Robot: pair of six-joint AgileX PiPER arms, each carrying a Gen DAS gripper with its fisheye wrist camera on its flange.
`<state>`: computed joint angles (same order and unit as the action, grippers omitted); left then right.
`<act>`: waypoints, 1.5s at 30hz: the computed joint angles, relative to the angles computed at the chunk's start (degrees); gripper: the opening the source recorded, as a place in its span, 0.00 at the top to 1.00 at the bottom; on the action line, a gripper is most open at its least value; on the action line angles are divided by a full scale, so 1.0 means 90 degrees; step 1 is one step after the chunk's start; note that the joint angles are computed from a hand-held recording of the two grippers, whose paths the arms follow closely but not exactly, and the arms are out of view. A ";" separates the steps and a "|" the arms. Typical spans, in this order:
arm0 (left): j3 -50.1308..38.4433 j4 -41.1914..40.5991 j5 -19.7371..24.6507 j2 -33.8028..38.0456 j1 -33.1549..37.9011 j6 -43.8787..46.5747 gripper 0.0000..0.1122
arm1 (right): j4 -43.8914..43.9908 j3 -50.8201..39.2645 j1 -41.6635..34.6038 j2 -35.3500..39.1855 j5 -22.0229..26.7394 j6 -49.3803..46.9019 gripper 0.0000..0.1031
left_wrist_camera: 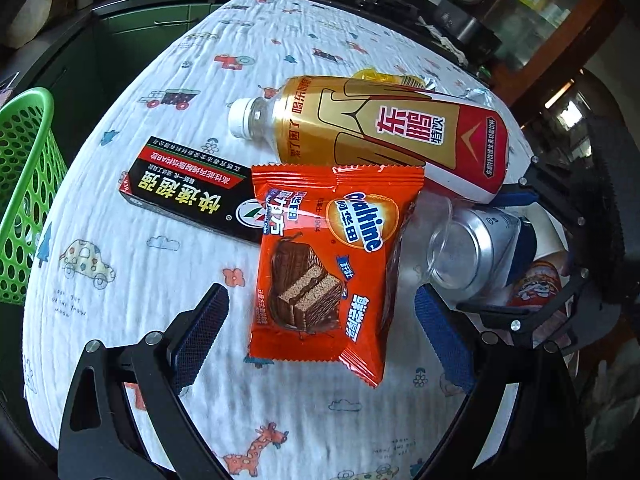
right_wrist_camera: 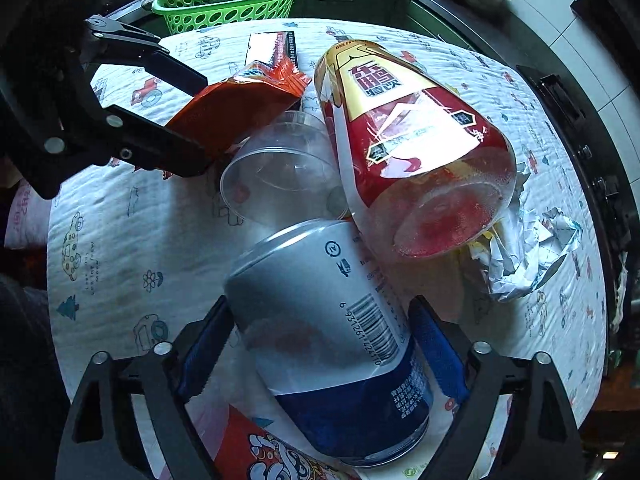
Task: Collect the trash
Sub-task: 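Grasp the orange Ovaltine wafer packet with the left tool while the right tool grasps the silver-blue can, then drop the packet into the green basket with the left tool while the right tool drops the can in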
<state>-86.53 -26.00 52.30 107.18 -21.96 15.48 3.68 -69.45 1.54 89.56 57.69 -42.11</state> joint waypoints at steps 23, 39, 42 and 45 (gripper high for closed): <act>0.0672 -0.1094 -0.0143 -0.0404 0.0439 0.1223 0.64 | 0.0819 0.0140 0.0072 -0.0779 0.0292 -0.0041 0.22; 0.1061 -0.1477 0.0037 -0.1493 0.1863 0.1770 0.68 | 0.1349 -0.0581 0.0779 -0.0812 0.0569 0.0747 0.23; 0.0808 -0.1383 0.0115 -0.1496 0.2371 0.1742 0.68 | 0.1477 -0.0992 0.0982 -0.0526 0.0557 0.0968 0.24; 0.0373 -0.1256 0.0249 -0.1296 0.2913 0.1640 0.68 | 0.1618 -0.1536 0.1188 -0.0141 0.0586 0.1158 0.24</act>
<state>-83.18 -37.31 54.54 95.52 4.26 30.23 18.24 -83.27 12.23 88.29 62.97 -31.68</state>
